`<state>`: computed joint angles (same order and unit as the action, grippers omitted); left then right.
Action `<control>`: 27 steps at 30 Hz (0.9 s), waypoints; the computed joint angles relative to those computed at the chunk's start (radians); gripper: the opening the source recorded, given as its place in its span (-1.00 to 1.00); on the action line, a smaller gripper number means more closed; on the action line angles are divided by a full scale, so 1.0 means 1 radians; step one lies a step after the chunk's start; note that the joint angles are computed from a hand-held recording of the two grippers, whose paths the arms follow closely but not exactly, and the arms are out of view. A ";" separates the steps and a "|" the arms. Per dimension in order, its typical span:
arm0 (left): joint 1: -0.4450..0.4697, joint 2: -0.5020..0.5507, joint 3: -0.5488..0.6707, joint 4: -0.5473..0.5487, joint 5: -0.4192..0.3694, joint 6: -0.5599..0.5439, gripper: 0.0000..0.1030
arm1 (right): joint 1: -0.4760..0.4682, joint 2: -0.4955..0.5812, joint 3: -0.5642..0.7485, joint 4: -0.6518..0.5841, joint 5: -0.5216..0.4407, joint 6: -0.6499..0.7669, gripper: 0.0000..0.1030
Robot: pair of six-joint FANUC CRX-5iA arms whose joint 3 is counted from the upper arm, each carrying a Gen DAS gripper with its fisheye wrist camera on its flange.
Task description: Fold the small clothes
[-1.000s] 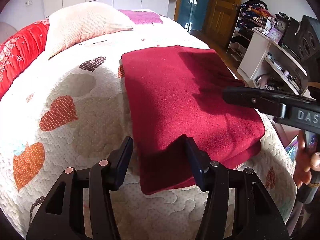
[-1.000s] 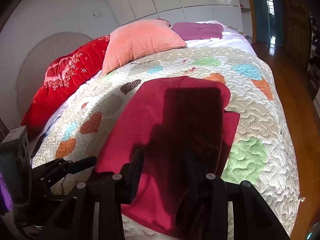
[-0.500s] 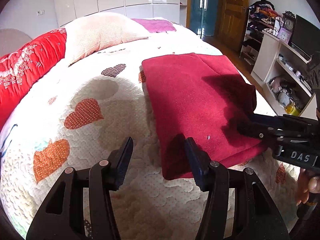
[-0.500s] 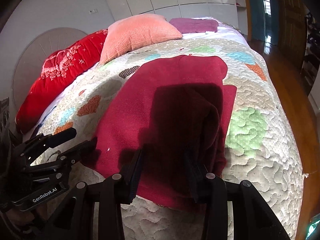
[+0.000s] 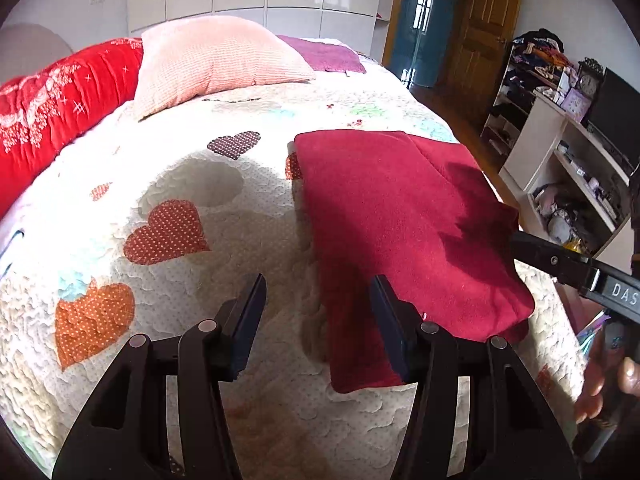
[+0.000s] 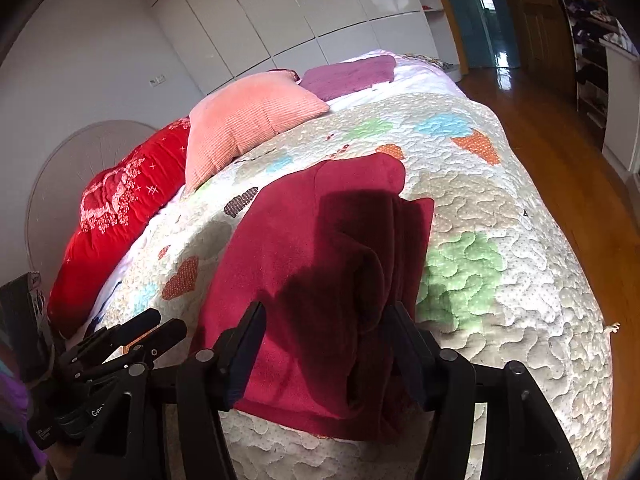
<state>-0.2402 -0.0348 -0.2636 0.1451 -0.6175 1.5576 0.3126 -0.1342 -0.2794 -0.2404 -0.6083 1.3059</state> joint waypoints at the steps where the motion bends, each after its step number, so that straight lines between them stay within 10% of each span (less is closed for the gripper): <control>1: 0.019 0.008 -0.022 0.097 0.008 -0.070 0.32 | -0.011 0.020 0.017 -0.015 -0.010 0.014 0.39; 13: 0.042 0.138 -0.048 0.497 0.035 -0.351 0.55 | -0.201 0.224 0.215 -0.407 -0.145 0.256 0.47; 27: 0.026 0.202 0.034 0.423 0.034 -0.313 0.57 | -0.170 0.247 0.233 -0.355 -0.125 0.235 0.57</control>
<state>-0.2142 0.1671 -0.2298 0.5685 -0.5832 1.2442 0.1423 0.1131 -0.0466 -0.5959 -0.7330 1.5414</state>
